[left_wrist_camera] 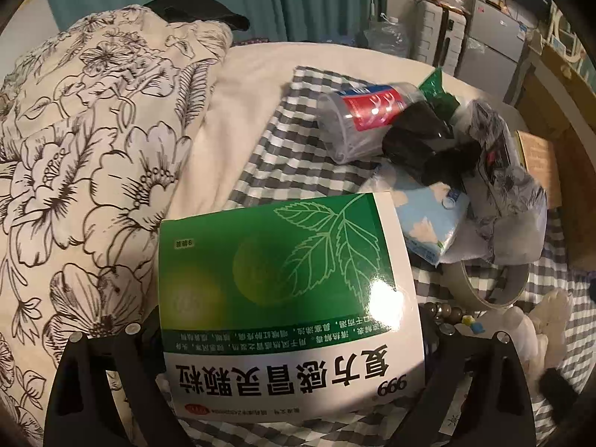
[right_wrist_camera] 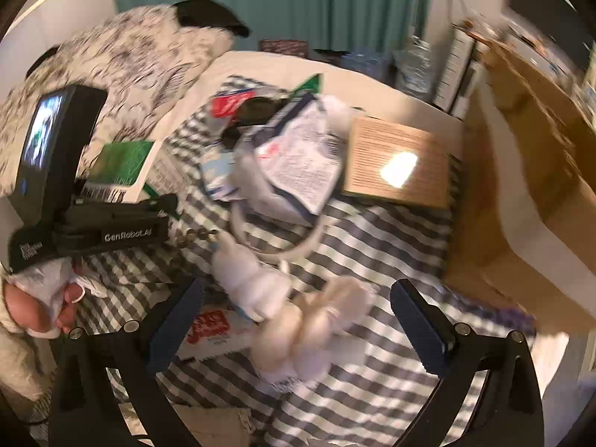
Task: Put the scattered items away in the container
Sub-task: 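Carry the green medicine box in the left tool while the right carries the white figurine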
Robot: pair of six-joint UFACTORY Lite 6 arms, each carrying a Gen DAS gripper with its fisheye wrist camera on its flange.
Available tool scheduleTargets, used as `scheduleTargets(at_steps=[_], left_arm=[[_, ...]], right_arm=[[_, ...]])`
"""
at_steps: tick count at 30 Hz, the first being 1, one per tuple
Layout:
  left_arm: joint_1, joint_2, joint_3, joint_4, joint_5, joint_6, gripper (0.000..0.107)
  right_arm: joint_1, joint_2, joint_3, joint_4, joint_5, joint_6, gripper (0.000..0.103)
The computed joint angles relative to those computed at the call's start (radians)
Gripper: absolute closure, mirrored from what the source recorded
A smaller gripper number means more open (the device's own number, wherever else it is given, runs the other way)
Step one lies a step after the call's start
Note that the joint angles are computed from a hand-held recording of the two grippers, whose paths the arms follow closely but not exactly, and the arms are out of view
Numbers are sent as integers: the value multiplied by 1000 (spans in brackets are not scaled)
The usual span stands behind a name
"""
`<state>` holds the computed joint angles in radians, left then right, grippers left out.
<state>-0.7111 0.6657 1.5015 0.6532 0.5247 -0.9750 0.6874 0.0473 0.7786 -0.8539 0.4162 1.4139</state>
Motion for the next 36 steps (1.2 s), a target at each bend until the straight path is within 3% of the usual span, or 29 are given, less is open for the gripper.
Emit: scheduleTargets(at_steps=[6, 10, 12, 13, 17, 20, 28, 33, 36], left_arm=[[28, -24, 18, 8, 28, 14, 10], [41, -24, 26, 5, 36, 23, 10], [43, -23, 27, -2, 37, 33, 10], [43, -21, 30, -7, 38, 42, 10], [26, -21, 35, -5, 37, 37, 10], [5, -35, 36, 16, 37, 24, 10], [-64, -102, 75, 61, 106, -6, 10], [-121, -102, 202, 0, 161, 54, 10], [-170, -40, 381, -72, 225, 139, 10]], right_arm=[[-16, 176, 122, 53, -69, -147, 20], [-39, 294, 188, 179, -94, -311, 28], [-46, 339, 208, 237, -109, -383, 43], [-47, 339, 206, 239, -115, -387, 43], [-37, 247, 132, 136, -136, -284, 43], [-52, 131, 65, 155, -144, -271, 43], [-51, -95, 35, 140, -17, -216, 43], [-89, -301, -32, 188, 39, -259, 43], [-133, -417, -39, 220, 103, -306, 43]])
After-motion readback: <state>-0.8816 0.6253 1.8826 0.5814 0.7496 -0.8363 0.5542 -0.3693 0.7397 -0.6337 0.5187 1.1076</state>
